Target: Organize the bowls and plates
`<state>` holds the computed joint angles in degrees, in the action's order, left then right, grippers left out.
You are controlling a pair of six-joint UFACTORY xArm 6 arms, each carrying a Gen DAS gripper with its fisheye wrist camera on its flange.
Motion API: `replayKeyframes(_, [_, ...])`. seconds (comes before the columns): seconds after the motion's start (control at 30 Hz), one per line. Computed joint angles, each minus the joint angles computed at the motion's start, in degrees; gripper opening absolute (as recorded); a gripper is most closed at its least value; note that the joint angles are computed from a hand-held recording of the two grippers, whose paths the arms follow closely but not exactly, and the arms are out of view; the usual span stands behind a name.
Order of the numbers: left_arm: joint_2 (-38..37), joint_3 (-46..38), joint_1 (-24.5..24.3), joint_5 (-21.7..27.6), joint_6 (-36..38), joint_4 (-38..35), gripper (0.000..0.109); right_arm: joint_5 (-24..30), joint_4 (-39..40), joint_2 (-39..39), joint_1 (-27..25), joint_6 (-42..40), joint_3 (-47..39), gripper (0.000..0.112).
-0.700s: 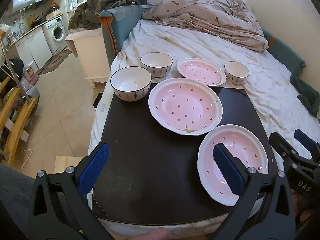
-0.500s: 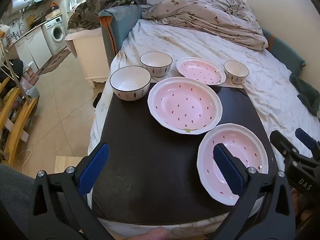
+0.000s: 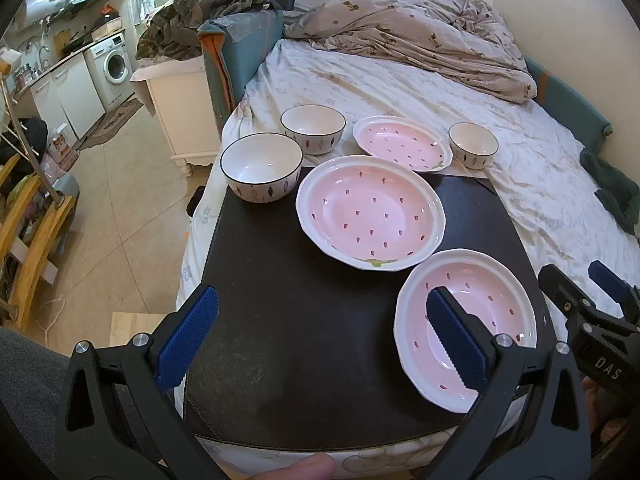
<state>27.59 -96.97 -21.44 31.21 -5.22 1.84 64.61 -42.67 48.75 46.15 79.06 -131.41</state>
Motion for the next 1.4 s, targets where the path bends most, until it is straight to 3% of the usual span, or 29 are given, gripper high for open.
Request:
replayKeyframes(0.63, [-0.13,0.2,0.18,-0.22,-0.39,-0.08,0.103,0.72,0.4,1.59,0.1,-0.29,-2.62,0.103])
replayKeyframes(1.4, [0.11,-0.35,0.19,0.48,-0.65,-0.11,0.103,-0.29,0.15,-0.03,-0.11,0.32,0.15,0.103])
